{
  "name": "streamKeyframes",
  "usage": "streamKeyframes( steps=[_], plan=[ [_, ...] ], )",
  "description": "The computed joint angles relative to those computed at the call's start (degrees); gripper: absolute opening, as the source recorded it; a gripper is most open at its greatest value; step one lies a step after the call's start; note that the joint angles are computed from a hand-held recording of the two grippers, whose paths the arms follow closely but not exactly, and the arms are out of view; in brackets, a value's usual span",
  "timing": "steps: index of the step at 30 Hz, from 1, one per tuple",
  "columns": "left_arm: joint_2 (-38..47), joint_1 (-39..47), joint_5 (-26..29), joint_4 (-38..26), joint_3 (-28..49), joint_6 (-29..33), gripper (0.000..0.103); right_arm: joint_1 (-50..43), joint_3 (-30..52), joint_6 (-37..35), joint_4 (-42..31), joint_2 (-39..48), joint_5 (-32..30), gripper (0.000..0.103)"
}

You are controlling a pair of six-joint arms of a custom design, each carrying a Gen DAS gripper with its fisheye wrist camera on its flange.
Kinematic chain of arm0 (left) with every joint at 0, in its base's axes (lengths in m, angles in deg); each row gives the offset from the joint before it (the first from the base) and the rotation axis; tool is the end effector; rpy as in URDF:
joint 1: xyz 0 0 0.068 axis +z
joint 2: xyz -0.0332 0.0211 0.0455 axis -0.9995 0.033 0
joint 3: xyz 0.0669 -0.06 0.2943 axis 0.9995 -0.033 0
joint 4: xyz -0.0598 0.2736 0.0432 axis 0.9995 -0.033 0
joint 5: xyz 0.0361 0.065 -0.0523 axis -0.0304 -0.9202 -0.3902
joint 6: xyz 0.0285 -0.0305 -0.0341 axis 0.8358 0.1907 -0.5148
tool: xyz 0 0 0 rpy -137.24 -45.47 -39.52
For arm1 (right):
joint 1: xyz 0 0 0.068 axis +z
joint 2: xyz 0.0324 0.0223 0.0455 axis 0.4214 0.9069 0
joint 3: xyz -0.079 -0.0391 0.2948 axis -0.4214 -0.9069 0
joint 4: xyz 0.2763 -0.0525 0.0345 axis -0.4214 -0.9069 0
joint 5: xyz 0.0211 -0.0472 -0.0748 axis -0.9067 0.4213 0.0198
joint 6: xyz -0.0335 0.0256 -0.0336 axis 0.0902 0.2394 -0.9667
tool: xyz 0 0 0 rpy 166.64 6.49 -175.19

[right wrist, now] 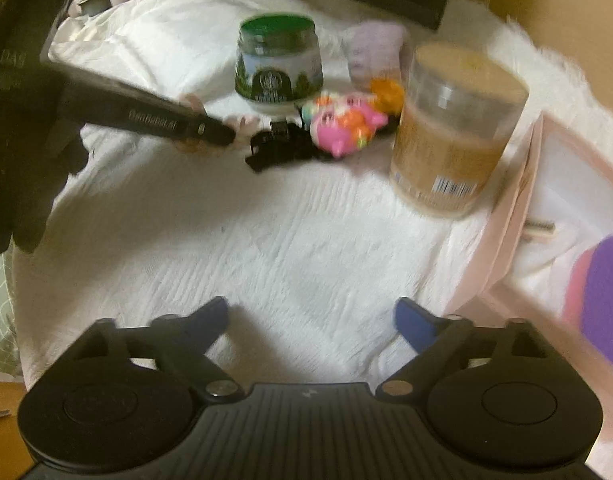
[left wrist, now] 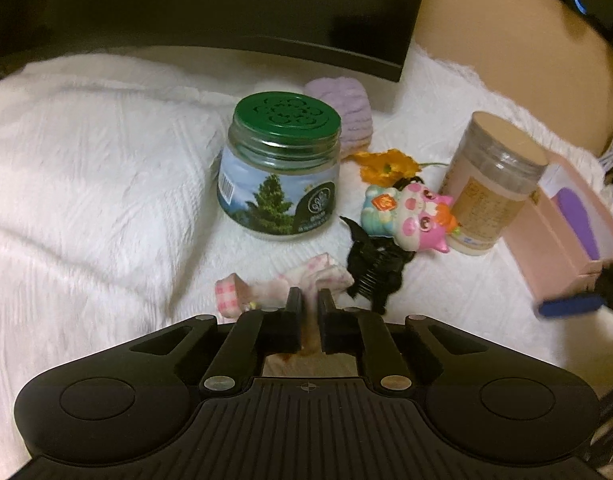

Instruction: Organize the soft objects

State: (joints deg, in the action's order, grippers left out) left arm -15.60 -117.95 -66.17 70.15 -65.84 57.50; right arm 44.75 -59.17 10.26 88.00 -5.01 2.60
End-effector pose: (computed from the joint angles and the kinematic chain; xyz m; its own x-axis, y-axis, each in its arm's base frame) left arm 0.1472 -0.0774 0.1205 -0.7401 -0.0699 -0.6688 0.0700 0.9812 -0.1801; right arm 0.1721 0.0701 0.1099 -0.5892 -0.5743 -0.5684 -0.6870 0.7263 -0.0217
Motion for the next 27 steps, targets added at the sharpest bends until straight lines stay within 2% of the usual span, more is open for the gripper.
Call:
streamKeyframes(
  steps=[5, 8, 11, 14, 17, 20, 23, 25, 27],
  plan=[
    [-9.89, -1.35, -0.09, -6.8, -1.66, -4.28, 0.01, 0.74, 3.13, -5.94, -8.57, -9.99, 1.07, 0.088],
    [-15.07, -1.33, -0.52, -11.3, -1.74, -6.57, 0.01, 1.5, 7.14, -8.19, -12.63, -11.7, 1.62, 0.088],
    [-23.85, -1.11, -1.49, -17.35, -2.03, -7.88, 0.01, 2.94, 11.4, -9.02, -14.38, -10.91, 2.13, 0.088],
    [-30.72, 0.39, -0.76, -21.94, -2.14, -8.02, 0.01, 6.09, 16.12, -10.23, -14.95, -6.87, 4.8, 0.088],
    [-34.37, 0.74, -1.22, -25.97, -1.8, -8.24, 0.01, 10.39, 20.97, -9.94, -14.88, -0.57, 9.06, 0.084],
    [-35.09, 0.96, -1.83, -27.01, -1.66, -7.36, 0.01, 15.63, 25.2, -7.8, -13.86, 7.12, 16.43, 0.077],
    [-36.63, 4.84, 3.48, -26.29, -2.41, -3.11, 0.01, 19.37, 28.93, -8.28, -12.29, 15.73, 22.75, 0.071],
    [-39.5, 5.8, 5.74, -26.64, -3.13, -0.05, 0.01, 20.77, 31.28, -6.46, -12.44, 19.98, 26.28, 0.057],
    [-39.1, 7.86, 7.91, -26.15, -3.16, 2.13, 0.01, 20.49, 31.15, -3.7, -12.96, 19.45, 24.79, 0.056]
  ],
)
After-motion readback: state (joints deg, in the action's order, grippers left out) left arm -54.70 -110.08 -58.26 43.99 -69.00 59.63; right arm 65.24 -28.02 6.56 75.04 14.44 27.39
